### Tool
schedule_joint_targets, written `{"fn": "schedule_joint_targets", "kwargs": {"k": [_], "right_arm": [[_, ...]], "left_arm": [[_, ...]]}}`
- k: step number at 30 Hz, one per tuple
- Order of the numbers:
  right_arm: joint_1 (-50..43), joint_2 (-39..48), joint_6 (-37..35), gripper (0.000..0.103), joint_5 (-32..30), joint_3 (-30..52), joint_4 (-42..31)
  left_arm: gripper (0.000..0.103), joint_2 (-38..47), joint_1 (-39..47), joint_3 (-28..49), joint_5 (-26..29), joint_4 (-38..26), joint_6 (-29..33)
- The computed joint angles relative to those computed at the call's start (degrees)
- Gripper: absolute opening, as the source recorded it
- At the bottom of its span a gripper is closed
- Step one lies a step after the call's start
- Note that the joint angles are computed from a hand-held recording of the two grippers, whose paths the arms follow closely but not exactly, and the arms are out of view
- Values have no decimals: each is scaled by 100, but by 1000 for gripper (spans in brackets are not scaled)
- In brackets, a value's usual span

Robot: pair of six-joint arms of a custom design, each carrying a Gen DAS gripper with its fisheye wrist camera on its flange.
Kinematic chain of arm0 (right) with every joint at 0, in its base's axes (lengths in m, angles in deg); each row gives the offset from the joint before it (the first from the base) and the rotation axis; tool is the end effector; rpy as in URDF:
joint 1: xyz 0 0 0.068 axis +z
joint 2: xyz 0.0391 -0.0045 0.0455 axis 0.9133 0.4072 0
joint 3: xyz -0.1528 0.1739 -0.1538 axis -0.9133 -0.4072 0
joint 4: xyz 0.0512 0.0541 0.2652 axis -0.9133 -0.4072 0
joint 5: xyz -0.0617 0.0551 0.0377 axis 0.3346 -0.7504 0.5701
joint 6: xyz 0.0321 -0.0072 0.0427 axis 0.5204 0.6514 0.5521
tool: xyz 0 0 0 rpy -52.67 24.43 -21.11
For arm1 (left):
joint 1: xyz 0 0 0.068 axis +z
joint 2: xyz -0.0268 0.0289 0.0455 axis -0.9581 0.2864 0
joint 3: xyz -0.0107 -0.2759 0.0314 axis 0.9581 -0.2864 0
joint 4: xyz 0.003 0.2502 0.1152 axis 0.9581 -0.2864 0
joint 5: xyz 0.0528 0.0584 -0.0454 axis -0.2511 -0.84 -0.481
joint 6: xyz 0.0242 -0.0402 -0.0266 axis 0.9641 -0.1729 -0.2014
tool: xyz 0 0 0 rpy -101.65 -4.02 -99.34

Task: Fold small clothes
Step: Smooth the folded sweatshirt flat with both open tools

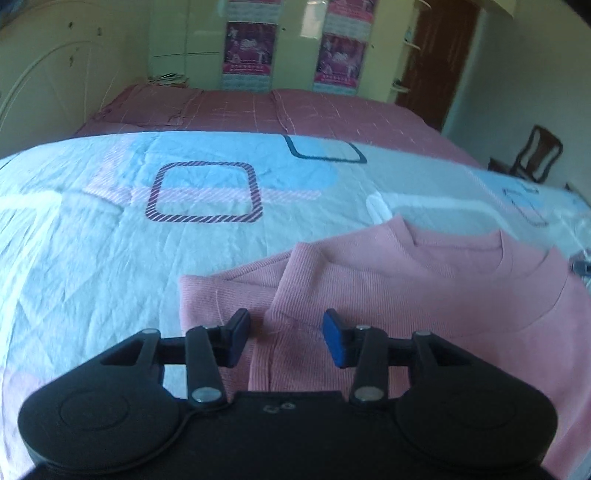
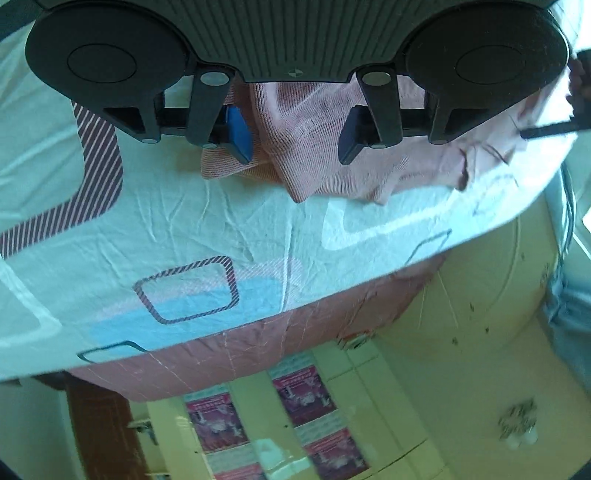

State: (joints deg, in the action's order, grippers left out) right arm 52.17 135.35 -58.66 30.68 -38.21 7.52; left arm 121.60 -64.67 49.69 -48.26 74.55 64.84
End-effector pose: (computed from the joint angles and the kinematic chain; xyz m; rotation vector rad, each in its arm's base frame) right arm 0.2050 -0.0395 0.0467 0.3997 2.2411 0.3452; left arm 0.4236 0.0476 0.0420 0.6504 2.3622 -0.3474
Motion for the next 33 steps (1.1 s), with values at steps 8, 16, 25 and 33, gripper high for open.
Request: {"fn": "schedule_joint_targets", "kwargs": {"k": [8, 16, 25, 33], "right_arm": [[845, 789, -722, 8, 1159, 193, 582], [1027, 1324, 46, 8, 1684, 154, 1551], [1057, 1564, 286, 8, 1907, 570, 1045], [2557, -311, 409, 40, 2383, -40, 1]], "left_arm": [[6, -457, -101, -1204, 44, 1814, 126], [6, -221, -7, -910, -206, 2032, -1520], [8, 72, -335, -746, -826, 2067, -1038], [39, -1292, -346, -2074, 674, 1605, -595]]}}
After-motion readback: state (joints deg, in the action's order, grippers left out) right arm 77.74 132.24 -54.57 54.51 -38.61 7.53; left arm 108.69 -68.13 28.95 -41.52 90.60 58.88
